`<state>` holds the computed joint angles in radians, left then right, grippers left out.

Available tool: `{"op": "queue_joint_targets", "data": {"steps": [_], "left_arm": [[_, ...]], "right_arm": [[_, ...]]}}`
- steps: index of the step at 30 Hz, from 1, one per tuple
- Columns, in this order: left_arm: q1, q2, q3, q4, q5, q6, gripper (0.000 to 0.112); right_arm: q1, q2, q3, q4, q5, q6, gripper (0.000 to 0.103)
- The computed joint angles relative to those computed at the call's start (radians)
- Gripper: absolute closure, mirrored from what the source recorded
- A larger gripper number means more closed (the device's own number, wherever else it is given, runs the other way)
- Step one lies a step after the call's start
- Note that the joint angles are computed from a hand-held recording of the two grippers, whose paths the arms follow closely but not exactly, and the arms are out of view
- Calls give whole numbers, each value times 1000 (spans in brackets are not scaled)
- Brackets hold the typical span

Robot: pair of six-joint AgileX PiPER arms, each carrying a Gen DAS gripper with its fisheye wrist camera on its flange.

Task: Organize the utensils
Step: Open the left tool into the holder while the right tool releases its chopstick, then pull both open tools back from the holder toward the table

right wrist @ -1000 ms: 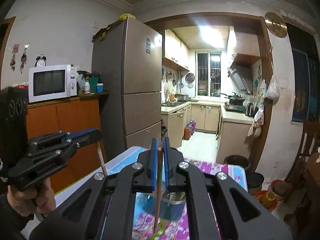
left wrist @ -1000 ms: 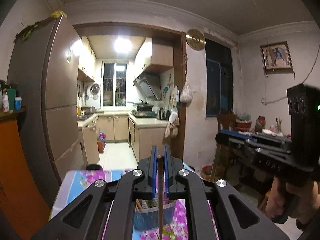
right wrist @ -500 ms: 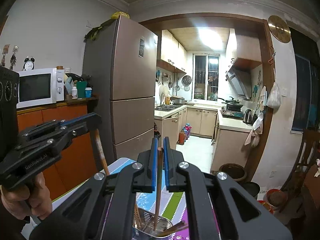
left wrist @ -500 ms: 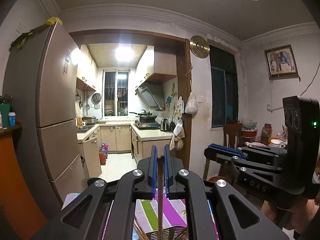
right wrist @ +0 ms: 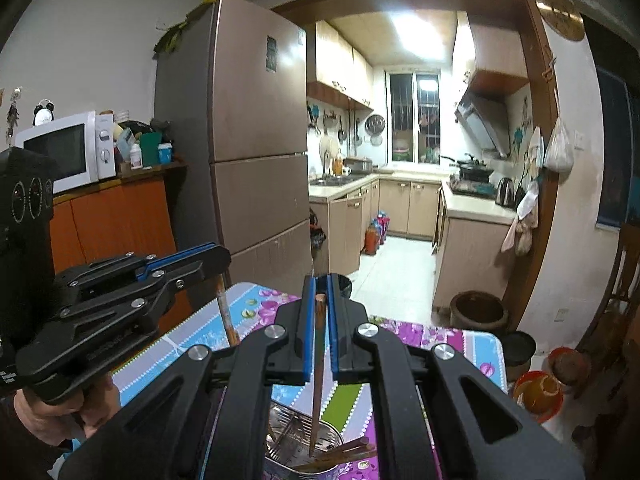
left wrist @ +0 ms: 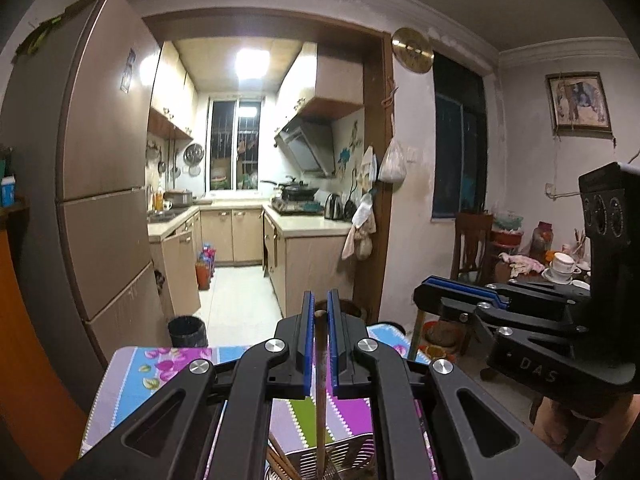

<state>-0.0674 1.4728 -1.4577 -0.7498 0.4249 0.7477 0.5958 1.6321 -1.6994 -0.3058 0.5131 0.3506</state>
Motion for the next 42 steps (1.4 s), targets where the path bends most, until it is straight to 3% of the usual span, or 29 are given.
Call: {"op": "queue_joint_targets", "data": {"steps": [5, 16, 18, 20, 24, 28, 32, 34, 37, 42], "left_arm": [[11, 79, -44, 37, -3, -32, 105], [18, 147, -73, 104, -26, -103, 104], [21, 148, -72, 108, -29, -117, 100], [9, 147, -73, 149, -43, -164, 80], [14, 133, -53, 146, -49, -159, 74], [22, 90, 12, 88, -79, -104, 61], [31, 2, 137, -14, -144, 14, 43], [42, -62, 222, -152, -177, 149, 36], [54, -130, 299, -257, -200, 245, 28], [60, -232, 409, -361, -223, 339, 21]], "right_arm": [[-39, 45, -19, 100, 12, -71, 98], [-80, 21, 35, 103, -31, -62, 98], [-81, 11, 46, 91, -37, -51, 98], [-87, 9, 48, 94, -36, -56, 95], [-101, -10, 79, 116, -54, -70, 66], [-99, -43, 132, 80, -83, -30, 46], [-77, -114, 241, -60, -144, 111, 25], [-56, -156, 302, -184, -173, 232, 13], [-14, -203, 366, -350, -175, 393, 6], [83, -253, 434, -593, -115, 623, 6]]}}
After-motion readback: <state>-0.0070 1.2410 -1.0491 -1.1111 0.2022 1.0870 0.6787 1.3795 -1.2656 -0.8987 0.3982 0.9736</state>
